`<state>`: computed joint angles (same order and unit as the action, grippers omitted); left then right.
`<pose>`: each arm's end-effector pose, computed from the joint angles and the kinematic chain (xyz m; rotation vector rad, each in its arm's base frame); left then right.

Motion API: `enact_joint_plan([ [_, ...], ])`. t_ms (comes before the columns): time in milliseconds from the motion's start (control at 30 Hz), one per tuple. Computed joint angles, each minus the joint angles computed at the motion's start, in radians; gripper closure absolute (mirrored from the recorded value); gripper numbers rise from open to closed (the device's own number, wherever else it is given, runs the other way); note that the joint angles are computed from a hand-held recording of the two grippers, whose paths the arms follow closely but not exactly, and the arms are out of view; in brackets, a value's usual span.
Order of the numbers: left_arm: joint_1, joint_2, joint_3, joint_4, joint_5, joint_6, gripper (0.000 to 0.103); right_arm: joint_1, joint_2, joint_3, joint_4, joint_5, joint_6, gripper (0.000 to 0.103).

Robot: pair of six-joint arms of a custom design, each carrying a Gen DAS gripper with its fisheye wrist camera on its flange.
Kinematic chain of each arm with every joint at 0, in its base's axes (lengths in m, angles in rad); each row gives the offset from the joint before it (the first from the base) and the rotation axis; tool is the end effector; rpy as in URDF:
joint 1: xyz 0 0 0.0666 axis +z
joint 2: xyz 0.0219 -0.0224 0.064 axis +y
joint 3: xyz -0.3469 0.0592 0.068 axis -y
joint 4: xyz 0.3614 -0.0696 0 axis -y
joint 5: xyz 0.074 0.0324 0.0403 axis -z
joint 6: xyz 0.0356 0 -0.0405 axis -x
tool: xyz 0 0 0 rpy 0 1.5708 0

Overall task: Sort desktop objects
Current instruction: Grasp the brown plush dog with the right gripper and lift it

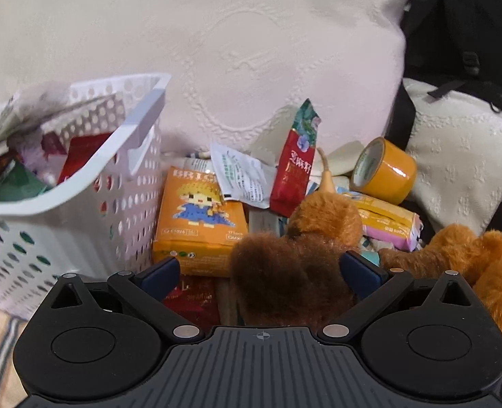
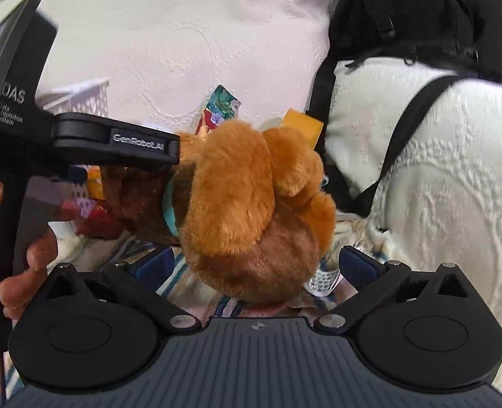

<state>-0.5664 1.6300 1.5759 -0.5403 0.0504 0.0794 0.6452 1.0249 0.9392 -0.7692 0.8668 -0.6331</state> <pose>0.4729 -0.3033 0.3918 0.5578 2.1234 -0.4224 0.2750 0.1726 0.3581 0.3449 2.0670 -0.3061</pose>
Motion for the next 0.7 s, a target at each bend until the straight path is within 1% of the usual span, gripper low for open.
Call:
enact_joint_plan([
  [67, -0.001, 0.0, -0.002, 0.001, 0.0, -0.006, 0.0, -0.002, 0.016, 0.014, -0.006, 0.008, 0.014, 0.001],
  [133, 0.0, 0.001, -0.002, -0.001, 0.008, -0.006, 0.0, -0.006, 0.041, 0.038, -0.022, 0.048, 0.013, 0.001],
  [167, 0.0, 0.003, -0.002, 0.0, 0.01, -0.005, 0.0, -0.017, 0.045, 0.039, -0.007, 0.047, 0.032, 0.001],
  [200, 0.001, 0.005, -0.001, 0.001, 0.015, -0.001, 0.0, -0.031, 0.046, 0.039, 0.005, 0.023, 0.048, 0.001],
  [233, 0.002, 0.007, 0.001, 0.0, 0.023, 0.003, 0.0, -0.054, 0.046, 0.043, 0.006, -0.028, 0.062, 0.001],
  [267, 0.004, 0.01, 0.002, 0.0, 0.031, 0.006, 0.001, -0.079, 0.045, 0.043, 0.011, -0.086, 0.064, 0.011],
  [300, 0.004, 0.012, 0.004, 0.0, 0.035, 0.007, 0.001, -0.101, 0.035, 0.035, 0.015, -0.145, 0.056, 0.024],
  [367, 0.002, 0.013, 0.003, 0.005, 0.037, 0.003, 0.001, -0.112, 0.008, 0.01, 0.045, -0.16, 0.032, 0.033],
  [400, 0.002, 0.01, -0.003, 0.013, 0.037, 0.005, 0.004, -0.11, 0.0, 0.006, 0.05, -0.162, 0.034, 0.034],
  [433, 0.003, 0.006, -0.008, 0.017, 0.047, 0.009, 0.013, -0.103, -0.007, 0.001, 0.056, -0.156, 0.036, 0.037],
  [467, 0.005, 0.002, -0.009, 0.014, 0.069, 0.014, 0.027, -0.098, -0.015, -0.005, 0.06, -0.154, 0.028, 0.038],
  [500, 0.009, -0.003, -0.007, 0.005, 0.099, 0.02, 0.035, -0.097, -0.025, -0.011, 0.063, -0.162, 0.016, 0.039],
  [533, 0.009, -0.01, -0.009, -0.001, 0.113, 0.019, 0.046, -0.1, -0.03, -0.014, 0.072, -0.173, 0.01, 0.04],
  [600, -0.004, -0.036, -0.039, 0.024, 0.081, -0.008, 0.055, -0.102, -0.05, -0.022, 0.08, -0.192, -0.007, 0.04],
  [667, -0.013, -0.059, -0.068, 0.05, 0.06, -0.027, 0.066, -0.112, -0.067, -0.027, 0.094, -0.22, -0.028, 0.04],
  [700, -0.014, -0.068, -0.075, 0.053, 0.055, -0.027, 0.067, -0.119, -0.077, -0.029, 0.095, -0.242, -0.043, 0.04],
])
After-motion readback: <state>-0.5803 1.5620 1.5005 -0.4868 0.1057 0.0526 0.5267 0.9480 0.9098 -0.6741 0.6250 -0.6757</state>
